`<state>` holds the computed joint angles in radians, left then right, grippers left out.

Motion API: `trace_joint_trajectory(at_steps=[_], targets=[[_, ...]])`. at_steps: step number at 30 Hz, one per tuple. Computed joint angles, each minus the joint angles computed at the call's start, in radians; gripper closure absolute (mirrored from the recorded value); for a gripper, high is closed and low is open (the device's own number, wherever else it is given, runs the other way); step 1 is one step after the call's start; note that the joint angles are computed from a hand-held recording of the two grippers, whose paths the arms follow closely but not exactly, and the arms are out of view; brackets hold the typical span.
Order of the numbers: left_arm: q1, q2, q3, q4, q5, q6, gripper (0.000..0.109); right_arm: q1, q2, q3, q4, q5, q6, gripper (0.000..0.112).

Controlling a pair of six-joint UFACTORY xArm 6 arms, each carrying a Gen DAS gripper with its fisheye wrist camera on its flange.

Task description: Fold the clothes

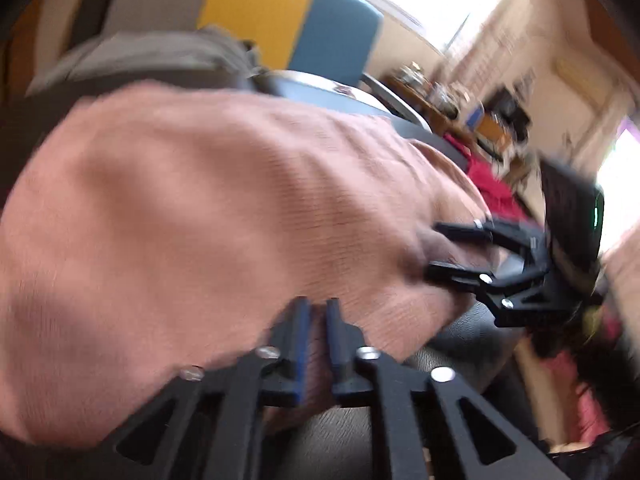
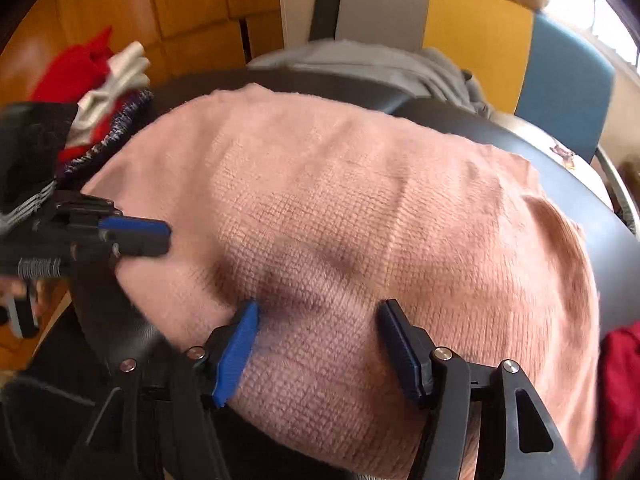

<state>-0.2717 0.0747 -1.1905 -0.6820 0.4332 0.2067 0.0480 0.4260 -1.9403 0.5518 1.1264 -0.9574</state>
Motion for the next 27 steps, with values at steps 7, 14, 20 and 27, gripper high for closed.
trace_joint_trajectory(at_steps=[7, 14, 20, 27], targets=[[-0.003, -0.061, 0.091, -0.203, -0.047, 0.057, 0.107, -0.042, -0.04, 0.091, 0.119, -0.035, -0.028, 0.048], [0.029, -0.316, 0.324, -0.175, -0.14, -0.042, 0.093, -0.056, -0.112, 0.189, 0.149, -0.039, -0.047, 0.045], [0.187, -0.441, 0.413, 0.1, -0.091, -0.165, 0.086, -0.066, -0.083, 0.109, 0.151, 0.059, 0.031, 0.032], [0.265, -0.33, 0.322, -0.207, 0.052, 0.184, 0.083, -0.005, -0.033, -0.02, 0.193, 0.112, 0.048, 0.023]])
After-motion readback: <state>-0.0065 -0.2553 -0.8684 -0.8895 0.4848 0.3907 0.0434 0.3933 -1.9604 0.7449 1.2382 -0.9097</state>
